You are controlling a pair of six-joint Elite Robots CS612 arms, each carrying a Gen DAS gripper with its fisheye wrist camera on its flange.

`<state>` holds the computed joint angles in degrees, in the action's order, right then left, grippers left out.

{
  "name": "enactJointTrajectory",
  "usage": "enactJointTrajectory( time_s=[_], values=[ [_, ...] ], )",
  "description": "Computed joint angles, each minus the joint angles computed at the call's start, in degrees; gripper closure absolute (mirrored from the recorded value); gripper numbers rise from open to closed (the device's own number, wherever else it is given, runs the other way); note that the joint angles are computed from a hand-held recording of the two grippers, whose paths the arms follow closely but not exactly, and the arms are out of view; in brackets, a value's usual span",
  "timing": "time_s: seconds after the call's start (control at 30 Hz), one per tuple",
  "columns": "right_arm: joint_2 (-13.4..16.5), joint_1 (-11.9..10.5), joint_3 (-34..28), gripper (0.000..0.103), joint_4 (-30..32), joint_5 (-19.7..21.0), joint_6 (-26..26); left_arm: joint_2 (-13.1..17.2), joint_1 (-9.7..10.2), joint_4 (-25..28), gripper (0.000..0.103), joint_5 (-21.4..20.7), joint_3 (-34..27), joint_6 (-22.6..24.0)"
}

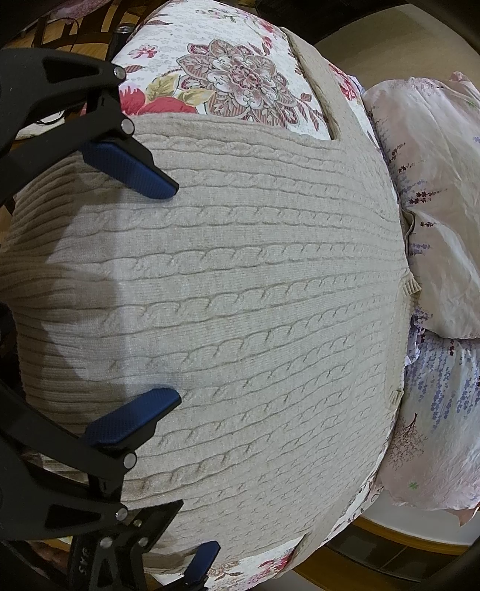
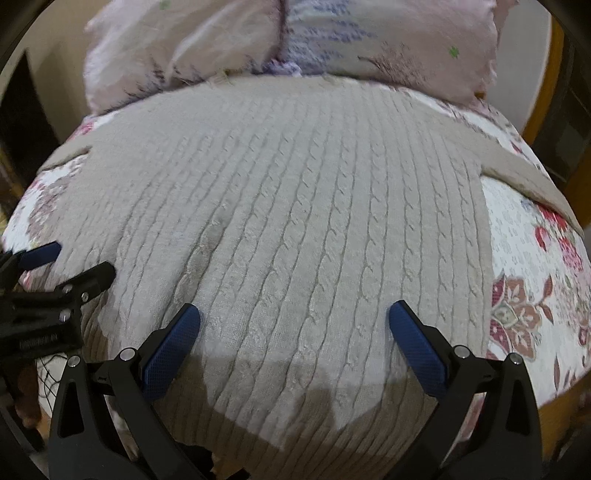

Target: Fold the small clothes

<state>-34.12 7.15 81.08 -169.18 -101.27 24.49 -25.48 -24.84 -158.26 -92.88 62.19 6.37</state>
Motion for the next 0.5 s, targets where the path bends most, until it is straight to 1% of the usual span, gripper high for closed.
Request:
enactJointTrajectory(
  time_s=[0.03, 0.07, 0.13, 0.17, 0.2, 0.23, 0.27, 0.3, 0.33, 0.37, 0.4, 0.47, 0.5],
  values=[
    [-0.4, -0.6, 0.8, 0.001, -1.4, 0.9, 0.5, 0.0, -0.05, 0.0, 0.002, -0.1, 0.0, 0.1],
    [-1.1, -1.6, 2.6, 0.001, -4.9, -0.3, 3.1, 0.1, -0.03, 0.2, 0.002, -0.3, -0.2, 0.4],
    [-2.4, -3.7, 6.0, 0.002, -12.6, -2.3, 8.6, 0.2, 0.32, 1.0, 0.002, -1.0, -0.8, 1.1],
    [-3.3, -5.5, 8.2, 0.005, -16.3, -3.2, 13.0, 0.2, 0.51, 1.5, 0.002, -1.8, -1.1, 1.3],
    [-4.1, -7.2, 9.8, 0.012, -17.9, -3.9, 17.1, 0.2, 0.56, 1.3, 0.002, -2.2, -1.0, 1.1],
    [-5.0, -9.4, 11.7, 0.022, -18.9, -4.0, 22.2, 0.2, 0.74, 1.2, 0.002, -2.7, -1.2, 0.9],
    [-5.6, -11.8, 13.6, 0.028, -20.6, -3.6, 27.4, 0.2, 0.83, 0.6, 0.002, -2.6, -1.2, 0.3],
    [-5.9, -13.7, 15.0, 0.037, -22.1, -3.1, 31.6, 0.3, 0.99, -1.0, 0.002, -2.4, -1.3, -0.8],
    [-6.1, -15.5, 16.4, 0.041, -23.1, -2.9, 36.2, 0.5, 1.13, -2.7, 0.002, -2.1, -1.4, -2.0],
    [-6.3, -17.6, 17.8, 0.042, -23.7, -3.1, 41.6, 0.6, 1.23, -3.8, 0.002, -1.9, -1.5, -2.8],
    [-6.3, -19.2, 18.8, 0.045, -23.9, -3.3, 45.5, 0.8, 1.36, -4.9, 0.002, -1.1, -2.0, -4.0],
    [-6.1, -21.6, 19.7, 0.049, -23.8, -2.3, 49.9, 1.4, 1.44, -4.7, 0.002, 1.6, -3.5, -5.5],
    [-5.7, -22.8, 20.0, 0.052, -24.5, -1.0, 51.5, 1.6, 1.64, -4.0, 0.002, 1.8, -4.3, -5.9]
  ],
)
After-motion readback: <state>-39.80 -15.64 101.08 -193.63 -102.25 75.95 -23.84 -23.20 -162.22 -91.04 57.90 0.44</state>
